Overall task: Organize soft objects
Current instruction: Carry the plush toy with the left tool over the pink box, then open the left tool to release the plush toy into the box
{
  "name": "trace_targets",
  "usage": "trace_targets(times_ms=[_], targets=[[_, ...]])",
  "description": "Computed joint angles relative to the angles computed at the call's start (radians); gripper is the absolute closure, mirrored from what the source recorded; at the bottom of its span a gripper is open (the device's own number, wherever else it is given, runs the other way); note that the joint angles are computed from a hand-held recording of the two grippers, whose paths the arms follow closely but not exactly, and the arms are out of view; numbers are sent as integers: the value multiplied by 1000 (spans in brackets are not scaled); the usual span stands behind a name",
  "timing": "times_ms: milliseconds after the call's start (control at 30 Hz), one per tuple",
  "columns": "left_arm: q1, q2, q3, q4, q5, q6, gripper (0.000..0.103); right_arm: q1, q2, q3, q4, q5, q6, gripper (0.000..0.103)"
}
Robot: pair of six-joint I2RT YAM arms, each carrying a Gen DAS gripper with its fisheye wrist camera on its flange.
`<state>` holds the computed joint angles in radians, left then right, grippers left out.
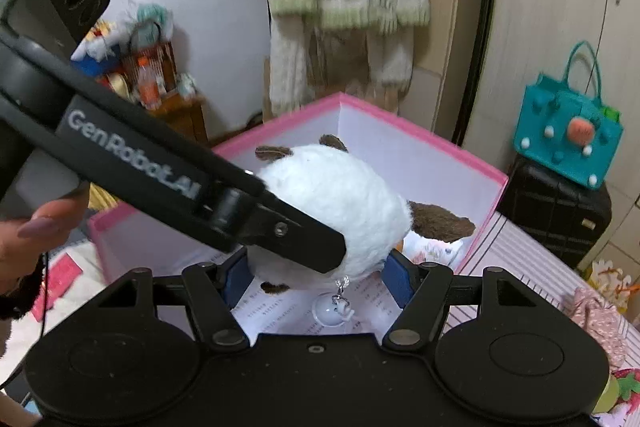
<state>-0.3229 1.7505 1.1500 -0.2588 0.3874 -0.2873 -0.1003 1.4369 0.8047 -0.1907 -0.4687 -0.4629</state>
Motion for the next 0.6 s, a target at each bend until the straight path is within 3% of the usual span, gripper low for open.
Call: trace_targets(times_ms=[133, 367, 600], targets=[[7, 69, 40, -10, -3, -6, 48, 61, 71, 51, -14, 106, -49, 31], [47, 189, 121, -83, 114, -34, 48, 117, 128, 127, -134, 240, -170, 31], [47, 237, 147, -81, 144, -85, 48, 159, 176, 189, -192, 340, -178, 30]])
